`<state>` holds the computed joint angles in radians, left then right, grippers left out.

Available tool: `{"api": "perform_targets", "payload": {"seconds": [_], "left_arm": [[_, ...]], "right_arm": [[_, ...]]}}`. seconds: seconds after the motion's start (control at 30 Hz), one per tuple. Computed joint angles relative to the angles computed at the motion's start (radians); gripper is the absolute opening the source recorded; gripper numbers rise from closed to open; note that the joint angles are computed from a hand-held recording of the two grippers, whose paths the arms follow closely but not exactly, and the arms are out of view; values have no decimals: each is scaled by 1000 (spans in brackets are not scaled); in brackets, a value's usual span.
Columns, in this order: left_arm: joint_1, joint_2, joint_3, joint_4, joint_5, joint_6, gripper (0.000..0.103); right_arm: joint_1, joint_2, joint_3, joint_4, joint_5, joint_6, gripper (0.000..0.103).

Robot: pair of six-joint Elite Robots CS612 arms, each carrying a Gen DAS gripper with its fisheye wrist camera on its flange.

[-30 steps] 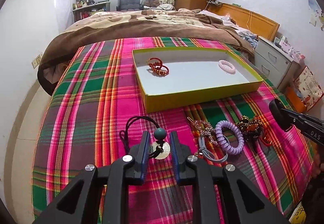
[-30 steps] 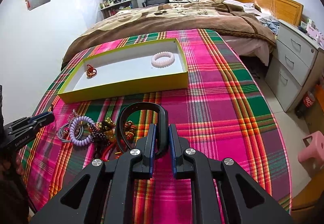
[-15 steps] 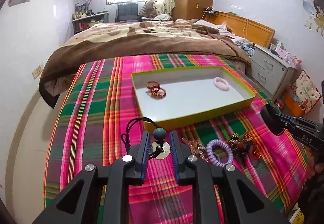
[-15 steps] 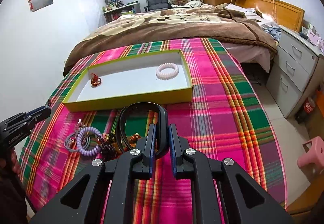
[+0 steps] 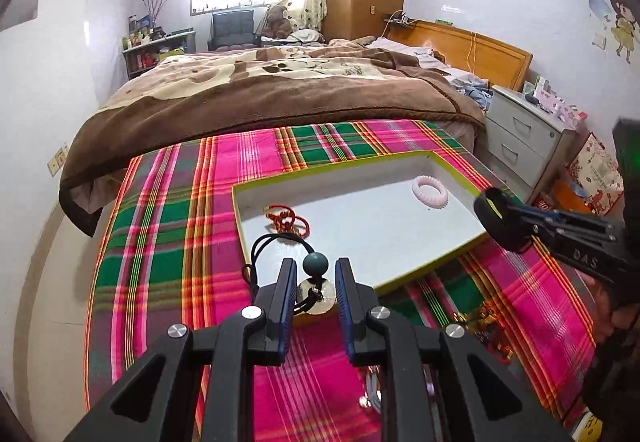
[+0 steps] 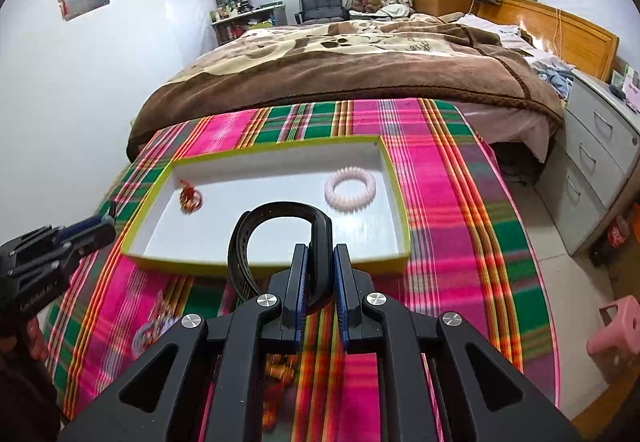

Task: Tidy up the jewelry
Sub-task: 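Carry the wristband into the box with the right gripper while the left places the necklace there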

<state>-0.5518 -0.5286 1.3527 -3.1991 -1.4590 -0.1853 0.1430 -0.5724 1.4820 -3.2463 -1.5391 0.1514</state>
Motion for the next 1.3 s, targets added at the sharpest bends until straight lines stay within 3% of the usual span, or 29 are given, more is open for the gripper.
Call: {"api": "perform_targets", "payload": {"seconds": [0.3,0.6,1.3], "left_arm": [[15,58,-119,95,-51,-3,20],[20,101,-203,183,-38,16,20],[33,130,-246,280,-84,-13,20]], "right_arm": [[2,60,-143,123,-6,-9,13],[-1,114,-255,220,-3,-23,13],[11,176,-373,348,-22,-47,13]]}}
